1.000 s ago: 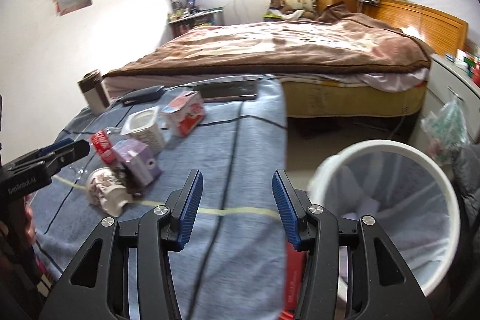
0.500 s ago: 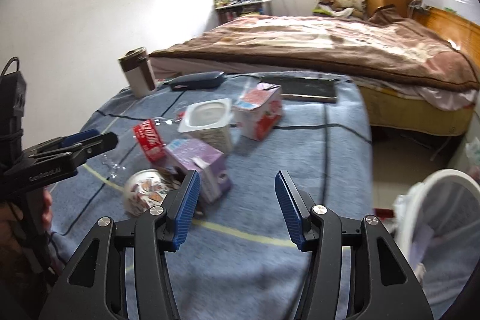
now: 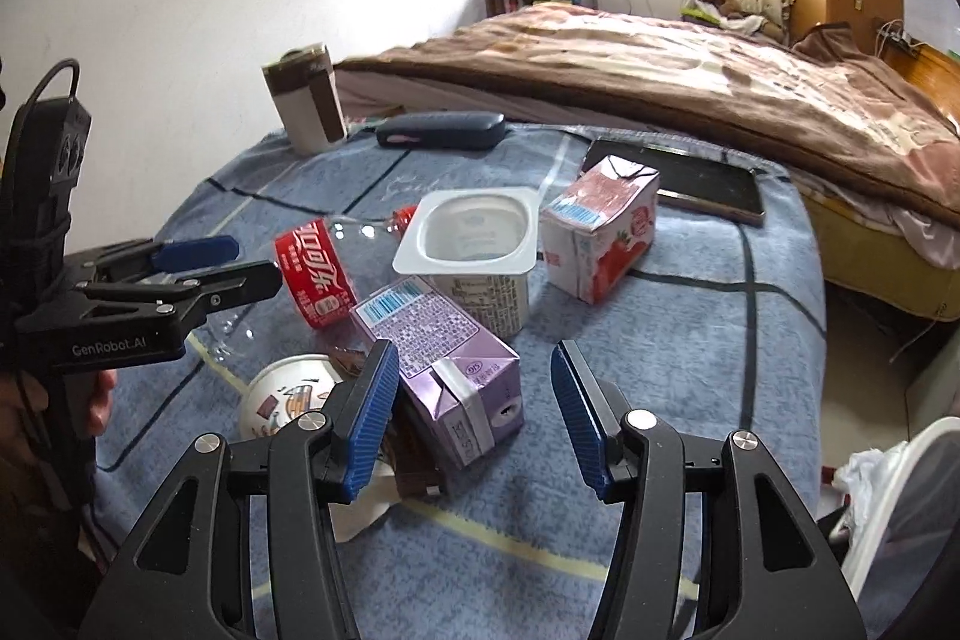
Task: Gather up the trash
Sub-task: 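Grasp the red-labelled bottle with the left tool while the right tool grasps the purple carton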
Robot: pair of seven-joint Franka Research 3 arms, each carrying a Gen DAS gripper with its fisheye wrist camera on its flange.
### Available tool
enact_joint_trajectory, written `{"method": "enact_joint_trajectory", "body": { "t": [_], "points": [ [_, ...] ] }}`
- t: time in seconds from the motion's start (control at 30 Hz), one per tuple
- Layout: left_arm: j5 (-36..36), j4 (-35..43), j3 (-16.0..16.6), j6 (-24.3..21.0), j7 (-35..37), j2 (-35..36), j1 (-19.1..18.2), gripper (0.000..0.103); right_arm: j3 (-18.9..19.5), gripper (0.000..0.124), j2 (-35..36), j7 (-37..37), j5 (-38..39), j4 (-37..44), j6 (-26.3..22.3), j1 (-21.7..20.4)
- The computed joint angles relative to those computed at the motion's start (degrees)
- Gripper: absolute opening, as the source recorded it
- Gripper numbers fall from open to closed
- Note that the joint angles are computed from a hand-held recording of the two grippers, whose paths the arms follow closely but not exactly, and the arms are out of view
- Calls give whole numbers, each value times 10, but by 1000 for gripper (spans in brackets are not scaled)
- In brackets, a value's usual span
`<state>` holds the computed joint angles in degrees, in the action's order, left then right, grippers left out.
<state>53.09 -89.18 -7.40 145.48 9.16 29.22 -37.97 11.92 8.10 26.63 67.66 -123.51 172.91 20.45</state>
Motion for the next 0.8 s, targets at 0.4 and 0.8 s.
{"method": "enact_joint_trajectory", "body": {
  "t": [0.4, 0.8],
  "points": [
    [-52, 17, -2, 11, 57, 21, 10, 71, 6, 63, 19, 57, -54, 14, -24, -10],
    [-114, 43, -2, 19, 92, 49, 12, 71, 8, 48, 12, 66, -56, -3, 9, -4]
  ]
}}
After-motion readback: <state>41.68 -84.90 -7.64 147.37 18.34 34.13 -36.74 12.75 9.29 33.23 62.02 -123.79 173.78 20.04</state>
